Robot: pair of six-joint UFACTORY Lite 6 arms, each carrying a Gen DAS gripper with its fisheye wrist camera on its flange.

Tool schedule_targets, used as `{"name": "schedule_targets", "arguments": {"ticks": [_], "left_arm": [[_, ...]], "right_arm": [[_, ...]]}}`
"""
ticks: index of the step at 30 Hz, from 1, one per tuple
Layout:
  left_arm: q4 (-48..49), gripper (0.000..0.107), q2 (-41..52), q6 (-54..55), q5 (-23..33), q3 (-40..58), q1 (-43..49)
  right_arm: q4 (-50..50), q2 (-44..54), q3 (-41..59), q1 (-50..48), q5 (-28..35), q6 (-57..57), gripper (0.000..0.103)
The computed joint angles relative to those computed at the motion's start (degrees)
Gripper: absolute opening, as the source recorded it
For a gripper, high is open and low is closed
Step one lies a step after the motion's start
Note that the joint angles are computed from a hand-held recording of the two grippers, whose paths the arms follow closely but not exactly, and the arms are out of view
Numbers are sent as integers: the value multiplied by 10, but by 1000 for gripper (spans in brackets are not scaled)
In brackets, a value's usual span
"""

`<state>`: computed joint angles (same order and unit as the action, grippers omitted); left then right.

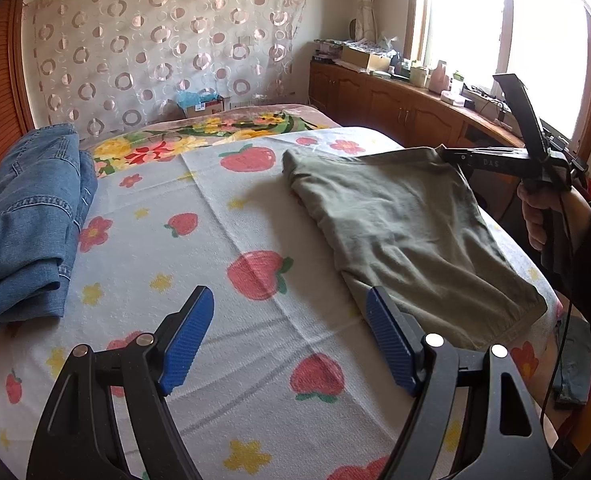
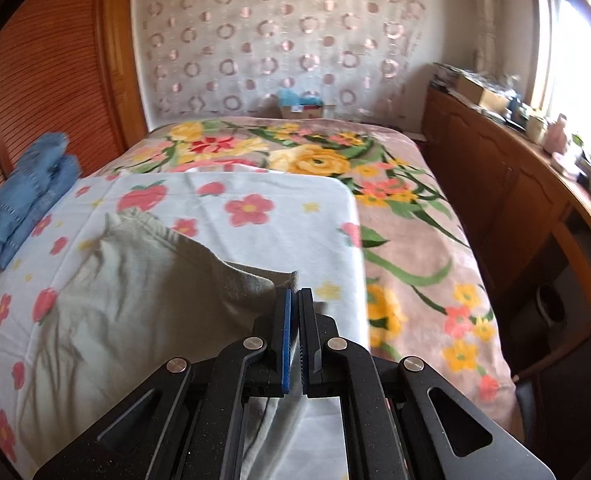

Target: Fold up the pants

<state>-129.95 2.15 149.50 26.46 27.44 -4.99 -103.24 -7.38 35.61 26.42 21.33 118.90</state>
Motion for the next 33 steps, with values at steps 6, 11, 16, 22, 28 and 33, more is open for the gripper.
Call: {"name": "schedule_targets", "arguments": {"ticks": [6, 11, 16, 22, 28, 33], "left_arm": [[-25, 79, 5, 17, -5, -2, -19], [-25, 79, 6, 15, -10, 0, -27], [-31, 79, 32, 12, -6, 14, -35], [-72, 79, 45, 44, -6, 13, -61], [-93, 79, 55, 65, -15, 12, -74], [-100, 79, 60, 69, -17, 11, -80]], "right_arm": [[78, 14, 19, 3, 16, -52, 6], [109, 0, 17, 30, 45, -51, 26], [70, 6, 12, 23, 2, -22, 29], [134, 48, 44, 14, 7, -97, 29], [205, 23, 45, -2, 22, -151, 29], [216, -56, -7, 58, 67, -143, 29]]}}
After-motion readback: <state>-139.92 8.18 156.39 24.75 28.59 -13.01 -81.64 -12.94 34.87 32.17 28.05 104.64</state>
